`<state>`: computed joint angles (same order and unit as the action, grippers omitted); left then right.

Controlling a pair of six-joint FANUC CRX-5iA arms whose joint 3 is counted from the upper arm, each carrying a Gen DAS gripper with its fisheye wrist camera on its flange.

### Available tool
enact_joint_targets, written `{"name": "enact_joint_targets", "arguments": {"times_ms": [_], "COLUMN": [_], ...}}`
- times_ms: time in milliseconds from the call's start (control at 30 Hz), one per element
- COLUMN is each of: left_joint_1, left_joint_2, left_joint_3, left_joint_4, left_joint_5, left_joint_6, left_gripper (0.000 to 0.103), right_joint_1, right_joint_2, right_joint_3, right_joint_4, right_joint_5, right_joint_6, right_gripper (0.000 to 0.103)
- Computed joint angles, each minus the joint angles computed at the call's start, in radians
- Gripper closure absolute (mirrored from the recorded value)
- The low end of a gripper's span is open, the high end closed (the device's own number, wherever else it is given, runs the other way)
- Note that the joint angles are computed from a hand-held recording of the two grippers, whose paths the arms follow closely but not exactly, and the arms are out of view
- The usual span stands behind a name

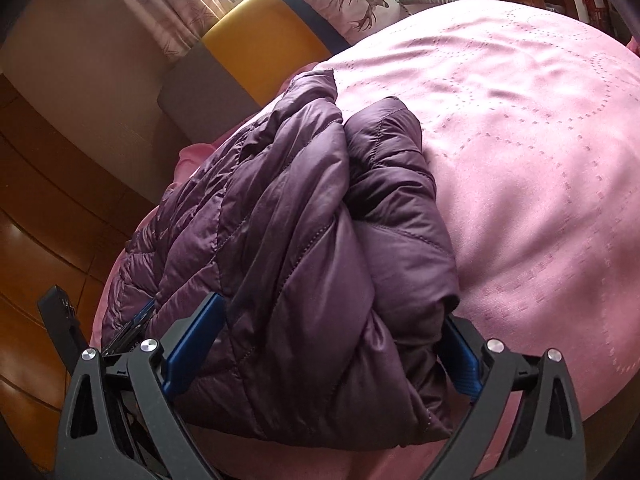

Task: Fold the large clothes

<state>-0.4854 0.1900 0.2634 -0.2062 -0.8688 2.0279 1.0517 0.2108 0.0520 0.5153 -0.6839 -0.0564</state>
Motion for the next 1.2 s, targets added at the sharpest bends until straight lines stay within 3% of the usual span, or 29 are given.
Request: {"name": "enact_joint_targets", "arguments": {"times_ms": [100, 167, 400, 500, 567, 667, 1000, 1200], "left_joint_1": [0.001, -0.010, 0.003, 0.008, 0.011, 0.016, 0.044, 0.059], "left_joint_2": [-0.029, -0.048, -0.081, -0.077, -0.077, -0.077, -0.080, -0.088], "left_joint_3": [-0.005, -0.010, -0.048, -0.053, -0.061, -0.074, -0.110, -0.134], "left_joint_4": [-0.006, -0.041, -0.007, 0.013, 0.025, 0.035, 0.112, 0.153], "left_joint_5": [-0.004, -0.005, 0.016, 0.023, 0.030, 0.040, 0.078, 0.100], "left_joint_6": [0.028, 0.049, 0.028, 0.004, -0.001, -0.011, -0.054, -0.084], "left_gripper": [0.043, 0.042, 0.042, 0.043, 0.043, 0.043, 0.043, 0.043], "right_joint_1": [0.001, 0.000, -0.007, -0.007, -0.007, 0.000, 0.034, 0.054], "right_joint_2": [0.009, 0.006, 0.026, 0.053, 0.065, 0.087, 0.133, 0.238], "right_joint_3": [0.017, 0.018, 0.042, 0.094, 0.124, 0.180, 0.329, 0.547], "right_joint_4": [-0.009, -0.032, -0.061, -0.094, -0.110, -0.120, -0.080, -0.110], "right_joint_5": [-0.008, 0.017, 0.031, -0.001, -0.018, -0.068, -0.130, -0.173], "right_joint_6": [-0.003, 0.007, 0.006, 0.065, 0.107, 0.146, 0.225, 0.389], "right_gripper": [0.016, 0.030, 0.031, 0.046, 0.061, 0.070, 0.079, 0.080]}}
